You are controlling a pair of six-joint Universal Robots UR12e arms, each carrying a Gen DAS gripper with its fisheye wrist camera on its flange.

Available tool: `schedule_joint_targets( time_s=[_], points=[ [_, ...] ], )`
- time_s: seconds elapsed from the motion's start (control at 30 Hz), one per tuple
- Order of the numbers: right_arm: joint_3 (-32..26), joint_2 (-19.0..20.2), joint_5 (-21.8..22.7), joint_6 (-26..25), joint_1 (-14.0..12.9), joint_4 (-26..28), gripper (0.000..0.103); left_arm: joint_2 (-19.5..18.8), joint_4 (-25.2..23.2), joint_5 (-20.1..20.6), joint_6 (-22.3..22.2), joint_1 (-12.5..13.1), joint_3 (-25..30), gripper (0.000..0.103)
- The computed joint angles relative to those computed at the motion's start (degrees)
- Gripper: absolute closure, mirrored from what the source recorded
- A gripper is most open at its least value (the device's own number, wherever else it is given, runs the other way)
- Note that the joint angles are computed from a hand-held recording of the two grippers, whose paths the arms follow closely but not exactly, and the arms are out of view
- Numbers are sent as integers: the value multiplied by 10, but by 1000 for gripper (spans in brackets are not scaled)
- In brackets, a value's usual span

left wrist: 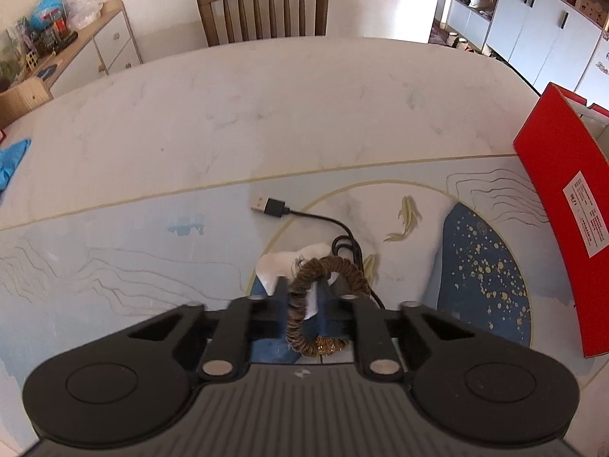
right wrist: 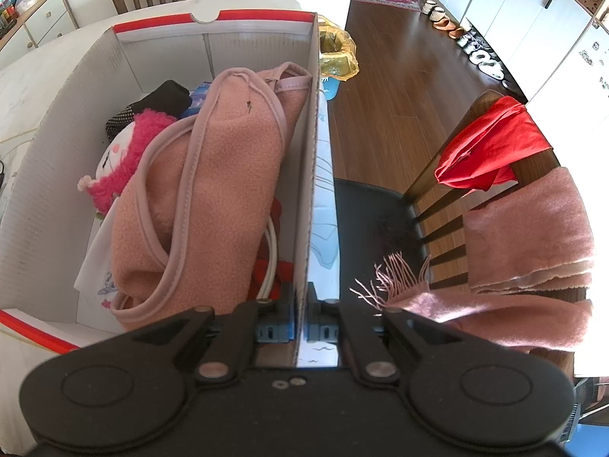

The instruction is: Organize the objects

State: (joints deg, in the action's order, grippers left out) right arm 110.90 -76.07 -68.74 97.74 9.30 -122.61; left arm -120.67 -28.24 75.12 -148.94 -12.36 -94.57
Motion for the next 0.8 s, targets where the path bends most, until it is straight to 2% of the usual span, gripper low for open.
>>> schedule_joint_targets(
  time_s=[0.23, 0.63, 0.8],
  points=[
    [-1, 0, 0, -3, 0, 2, 99, 19, -19, -14, 23, -2, -3, 97],
    [-2, 0, 0, -10, 0, 6, 99, 72, -100, -115, 90, -1, 1, 97],
    [-3, 1, 0, -12, 0, 8, 99, 86, -151, -168, 145, -10, 12, 97]
  ],
)
